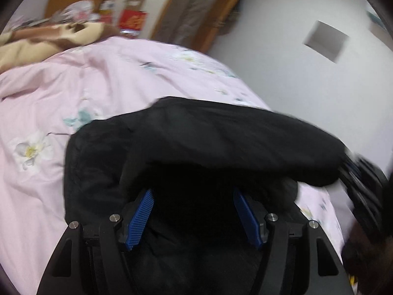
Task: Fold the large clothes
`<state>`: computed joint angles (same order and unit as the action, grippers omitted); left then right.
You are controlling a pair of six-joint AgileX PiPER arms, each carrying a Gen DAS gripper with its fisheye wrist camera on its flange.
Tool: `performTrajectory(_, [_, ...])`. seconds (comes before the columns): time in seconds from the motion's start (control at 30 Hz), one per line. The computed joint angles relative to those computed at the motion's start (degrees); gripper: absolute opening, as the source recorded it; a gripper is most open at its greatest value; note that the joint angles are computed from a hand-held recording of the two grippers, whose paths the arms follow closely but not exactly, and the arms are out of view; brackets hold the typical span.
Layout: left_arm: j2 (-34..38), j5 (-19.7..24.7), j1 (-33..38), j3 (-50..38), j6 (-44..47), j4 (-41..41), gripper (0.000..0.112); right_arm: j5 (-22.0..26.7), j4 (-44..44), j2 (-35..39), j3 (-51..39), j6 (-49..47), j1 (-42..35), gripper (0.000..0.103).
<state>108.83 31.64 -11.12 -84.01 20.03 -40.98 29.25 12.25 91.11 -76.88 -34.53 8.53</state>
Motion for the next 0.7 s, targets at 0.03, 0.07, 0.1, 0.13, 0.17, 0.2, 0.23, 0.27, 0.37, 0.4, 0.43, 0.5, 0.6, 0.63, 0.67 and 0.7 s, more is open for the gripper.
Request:
performTrajectory(0.03, [2.1,1.0,-0.3,-3.1,-5.1,5.0,0.067,-0.4,0.8,-0.2,0.6,-1.2,0.0,0.005])
performTrajectory(0.07, [3.4,0.5,-0.8,-4.7,-9.3,9.7,0.067,-1.3,1.5,-1.1,2.0,-2.4,0.2,0.005])
performTrajectory(0.1, [3.8,-0.7,-0.9,-4.7,-11.9,12.4,0.067,-2.1,2.6,-1.8,3.1,-3.5,0.3,0.005])
performTrajectory(0.13, [4.5,-1.2,-0.8,-5.3,-13.2,13.4,0.066,-2.3,4.1,-2.4,3.9,-5.0,0.2,0.004])
performTrajectory(0.17, [4.8,-1.9,-0.1,-5.2,-13.4,12.0,0.066,-1.9,6.0,-2.6,4.4,-6.7,0.1,0.004])
performTrajectory(0.2, [4.5,-3.5,1.0,-4.2,-12.3,8.4,0.066,-1.8,7.4,-2.9,5.1,-8.1,0.0,0.005])
performTrajectory(0.23, [4.5,-4.8,1.9,-3.7,-11.1,6.0,0.066,-1.5,7.8,-2.6,5.2,-9.1,-0.2,0.004])
performTrajectory(0.27, [4.7,-5.2,2.5,-3.8,-11.3,5.7,0.066,-1.1,7.9,-2.4,5.8,-9.9,0.1,0.004])
performTrajectory(0.37, [5.2,-5.2,2.8,-4.6,-12.0,8.6,0.066,0.3,9.1,-2.4,8.2,-11.9,1.3,0.004])
performTrajectory(0.4, [5.6,-4.4,3.2,-5.2,-12.6,9.2,0.066,-0.5,7.8,-2.5,9.4,-11.4,2.4,0.004])
performTrajectory(0.43, [5.7,-4.3,3.6,-5.1,-12.8,9.2,0.066,-1.1,7.5,-2.5,10.8,-11.6,3.2,0.004])
performTrajectory(0.5, [5.7,-4.6,4.6,-4.7,-14.5,9.7,0.066,0.1,9.7,-1.0,11.7,-12.7,4.0,0.004])
performTrajectory(0.6, [3.2,-6.0,6.8,-0.6,-12.2,5.3,0.064,-2.3,7.8,1.6,13.3,-10.9,6.0,0.005])
performTrajectory(0.63, [2.6,-6.1,7.5,0.2,-11.8,4.3,0.064,-1.9,8.0,2.6,13.1,-10.6,5.9,0.005])
performTrajectory(0.67, [0.9,-6.9,7.9,2.0,-13.7,5.6,0.064,-1.8,7.8,3.8,12.9,-9.5,5.9,0.005])
performTrajectory(0.7, [-0.4,-7.5,8.5,3.0,-14.7,6.2,0.064,-1.4,8.3,4.7,12.7,-9.4,5.7,0.006])
